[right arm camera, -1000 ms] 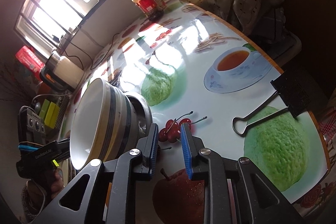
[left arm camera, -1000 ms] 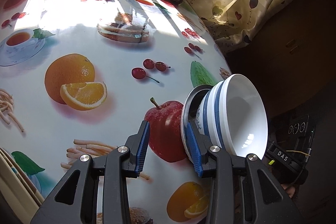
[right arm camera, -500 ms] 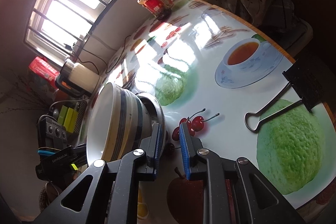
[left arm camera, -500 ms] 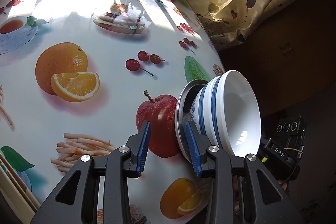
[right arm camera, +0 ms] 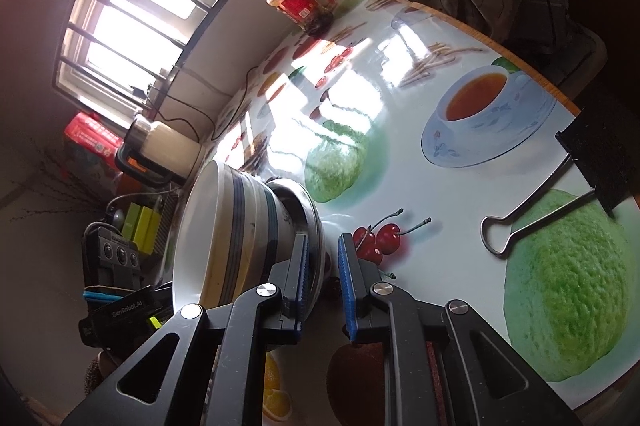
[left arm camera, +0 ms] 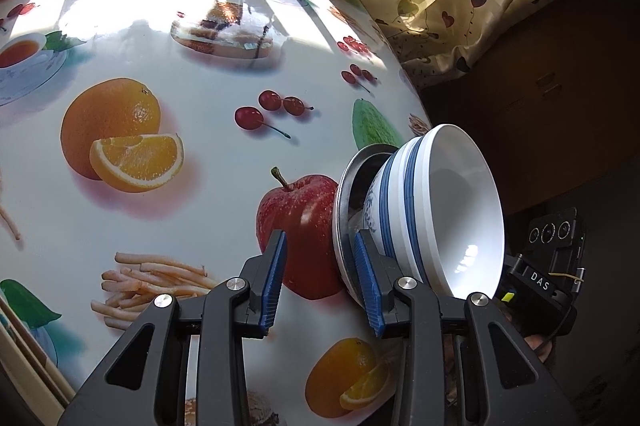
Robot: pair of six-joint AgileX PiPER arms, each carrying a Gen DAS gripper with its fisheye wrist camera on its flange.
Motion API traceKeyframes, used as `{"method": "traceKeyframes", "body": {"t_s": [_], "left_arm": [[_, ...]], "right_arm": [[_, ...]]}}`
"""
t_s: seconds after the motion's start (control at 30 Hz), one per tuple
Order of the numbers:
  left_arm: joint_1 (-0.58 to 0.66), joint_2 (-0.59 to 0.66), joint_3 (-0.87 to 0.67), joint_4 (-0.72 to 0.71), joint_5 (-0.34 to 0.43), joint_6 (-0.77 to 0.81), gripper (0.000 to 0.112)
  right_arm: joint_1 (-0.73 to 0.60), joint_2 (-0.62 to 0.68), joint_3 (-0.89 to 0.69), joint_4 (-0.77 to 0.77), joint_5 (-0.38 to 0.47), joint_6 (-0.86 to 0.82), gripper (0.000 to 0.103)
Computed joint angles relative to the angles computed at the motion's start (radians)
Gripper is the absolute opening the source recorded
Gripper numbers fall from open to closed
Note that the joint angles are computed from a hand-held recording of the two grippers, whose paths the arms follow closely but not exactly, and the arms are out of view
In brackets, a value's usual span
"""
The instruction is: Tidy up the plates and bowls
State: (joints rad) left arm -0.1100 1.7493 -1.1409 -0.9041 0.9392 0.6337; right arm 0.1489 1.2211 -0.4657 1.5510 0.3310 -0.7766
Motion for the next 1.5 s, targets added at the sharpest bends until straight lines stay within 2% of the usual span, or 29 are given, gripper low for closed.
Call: {"method": "traceKeyframes", "body": {"t_s": [0.2,0.53,0.87,1.3,1.4,1.43,1.5], "left_arm": [[-0.005,0.0,-0.002,-0.011,-0.001,0.01,0.027],[-0.01,0.008,-0.008,-0.04,0.012,0.031,0.011],[-0.022,0.001,-0.007,-0.029,-0.008,0.024,0.011],[-0.045,-0.004,-0.013,-0.006,-0.038,0.0,0.011],[-0.03,0.005,-0.012,-0.03,-0.02,0.017,0.011],[-0.027,0.007,-0.011,-0.034,-0.016,0.022,0.011],[-0.031,-0.001,-0.006,-0.019,-0.029,0.019,0.014]], "right_arm": [[-0.013,0.008,0.008,0.098,0.028,-0.087,0.008],[-0.005,0.009,0.01,0.118,0.02,-0.098,0.007],[-0.012,0.011,0.014,0.141,0.028,-0.121,0.007],[0.0,0.016,0.008,0.142,-0.002,-0.109,0.007],[-0.006,0.016,0.015,0.177,0.01,-0.136,0.009],[-0.009,0.02,0.018,0.184,0.017,-0.138,0.014],[0.016,0.016,0.014,0.111,-0.033,-0.051,0.026]]}}
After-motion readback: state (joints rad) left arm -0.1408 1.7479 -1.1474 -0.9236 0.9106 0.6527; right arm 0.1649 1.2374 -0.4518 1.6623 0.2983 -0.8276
